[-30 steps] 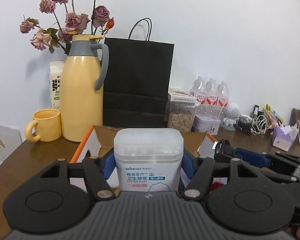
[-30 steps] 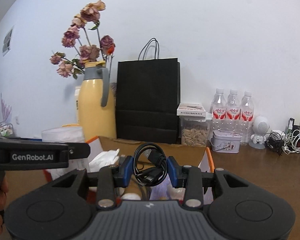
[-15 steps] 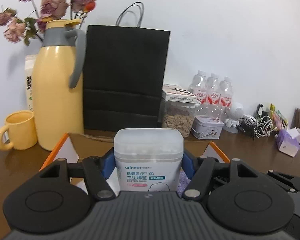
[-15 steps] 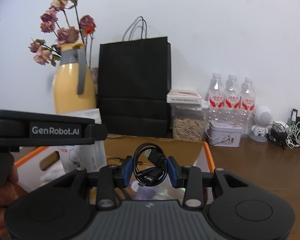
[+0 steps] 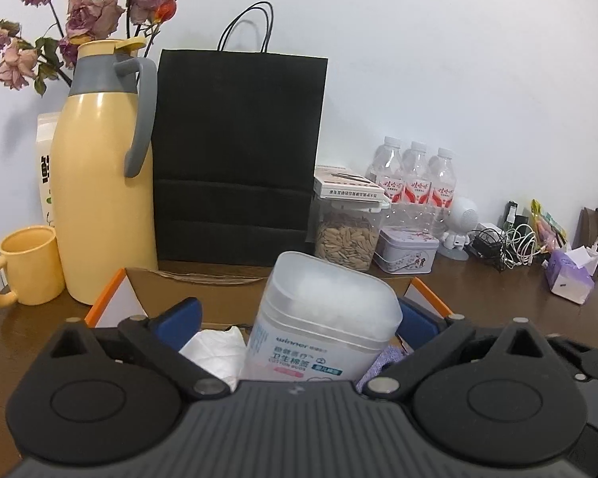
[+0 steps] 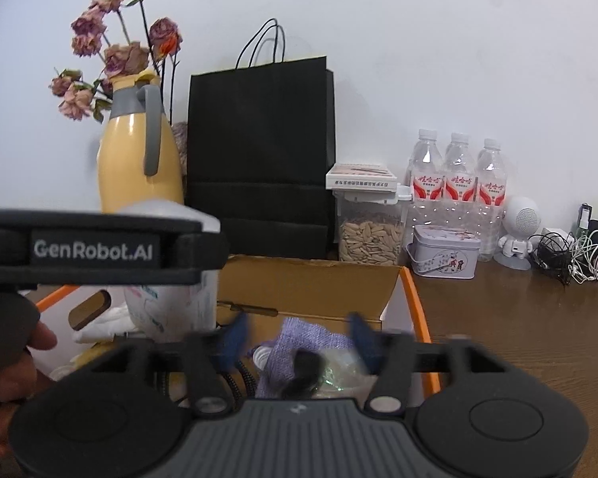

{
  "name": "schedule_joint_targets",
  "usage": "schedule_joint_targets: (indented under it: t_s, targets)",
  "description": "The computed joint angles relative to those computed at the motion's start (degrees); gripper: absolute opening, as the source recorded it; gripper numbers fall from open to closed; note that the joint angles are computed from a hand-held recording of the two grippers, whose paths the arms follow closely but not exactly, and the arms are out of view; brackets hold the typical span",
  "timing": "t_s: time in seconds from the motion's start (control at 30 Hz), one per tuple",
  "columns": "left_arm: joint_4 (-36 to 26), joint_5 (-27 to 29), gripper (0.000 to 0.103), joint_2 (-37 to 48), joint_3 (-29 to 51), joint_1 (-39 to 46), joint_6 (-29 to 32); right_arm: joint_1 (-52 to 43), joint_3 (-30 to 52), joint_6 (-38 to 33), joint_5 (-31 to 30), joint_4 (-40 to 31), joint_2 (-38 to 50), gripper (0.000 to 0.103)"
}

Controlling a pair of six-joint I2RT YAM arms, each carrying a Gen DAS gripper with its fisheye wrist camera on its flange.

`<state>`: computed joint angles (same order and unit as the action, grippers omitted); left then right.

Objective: Organize objects
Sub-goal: 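Lower the cable into the box and open the right tool while the left tool releases the container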

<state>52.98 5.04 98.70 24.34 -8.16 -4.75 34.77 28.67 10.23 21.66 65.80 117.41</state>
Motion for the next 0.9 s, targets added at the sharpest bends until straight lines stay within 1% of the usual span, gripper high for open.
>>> schedule_joint_targets:
  t_s: [0.03,0.07,0.13,0.37,0.67,0.77,0.9]
  targets:
    - [-0.08,0.06,0.103,0.00,0.07,0.18,-0.40,-0.07,-0.42,0.12,-0.07,0.83,-0.06,0.099]
    - [-0.21,0.12,0.103,0.02,0.17,0.32,-0.54,-0.08,-0.81,0.13,-0.22,1.77,-0.06,0.101]
    - [-0.61,0.08,0.103,-0.01,0.31,0.47,-0.69,-0.12,-1.33,0.15,-0.55,2.35,-0.42,0.103]
    - [-1.11,0.38,0.103,-0.99,-0.37,0.67,-0.42,-0.14,-1.43,0.22,-0.56,1.54,-0.82,0.103]
    - [-1.47,2.95,0.103,-4.01,-1.85,3.55,-1.64,0.03,-2.34,0.21,-0.20,2.45,-1.14,0.103]
    - [-1.87,3.76,0.103,-4.15,-1.47,3.89,-2.08,0.30,-2.39,0.11,0.12,2.37,-1.17,0.103]
    - [-3.09,2.97,0.103,-2.68,1.07,2.87,-3.79,0.66,-1.79,0.26,1.19,1.71,-0.90,0.103]
